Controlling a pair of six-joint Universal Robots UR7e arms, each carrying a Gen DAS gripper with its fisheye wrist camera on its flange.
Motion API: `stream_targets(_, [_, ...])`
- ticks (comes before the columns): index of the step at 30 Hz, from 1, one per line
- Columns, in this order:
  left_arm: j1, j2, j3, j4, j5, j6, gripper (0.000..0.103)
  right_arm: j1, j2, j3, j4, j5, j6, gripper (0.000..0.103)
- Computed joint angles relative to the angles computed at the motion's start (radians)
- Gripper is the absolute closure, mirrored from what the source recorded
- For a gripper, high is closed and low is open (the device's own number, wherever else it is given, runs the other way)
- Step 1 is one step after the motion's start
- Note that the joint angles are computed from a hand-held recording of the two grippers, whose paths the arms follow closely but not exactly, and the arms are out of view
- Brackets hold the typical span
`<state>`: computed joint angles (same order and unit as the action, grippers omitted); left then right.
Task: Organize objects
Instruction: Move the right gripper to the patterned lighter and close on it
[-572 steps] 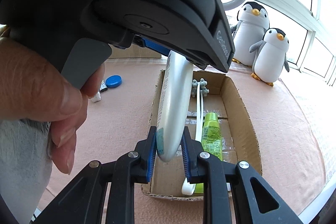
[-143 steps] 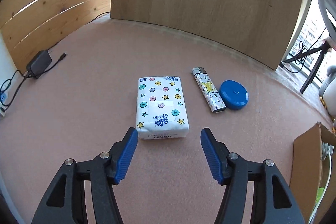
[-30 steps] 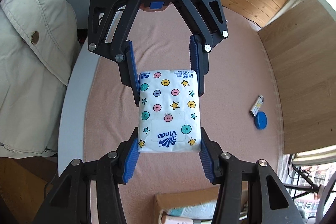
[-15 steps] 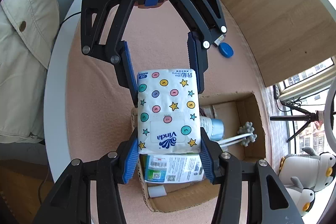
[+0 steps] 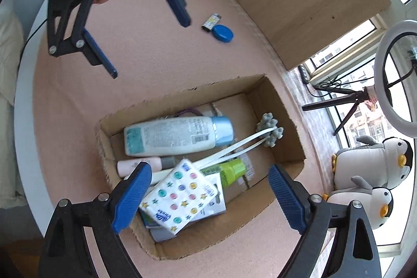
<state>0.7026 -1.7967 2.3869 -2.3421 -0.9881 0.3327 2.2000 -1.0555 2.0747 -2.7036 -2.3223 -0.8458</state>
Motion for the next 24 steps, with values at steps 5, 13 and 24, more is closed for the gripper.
stream_targets(5, [0.015, -0.211, 0.008, 0.192, 0.145, -0.184, 0.010, 0.040, 0.152, -0.157, -0.012, -0.013, 0.137, 0.011])
stream_targets(13, [0.016, -0.553, -0.036, 0.599, 0.263, -0.573, 0.007, 0.075, 0.474, -0.509, 0.152, 0.053, 0.312, 0.011])
stream_targets(24, [-0.081, -0.831, -0.112, 1.106, 0.316, -0.898, 0.006, 0.006, 0.742, -0.798, 0.302, -0.014, 0.506, 0.035])
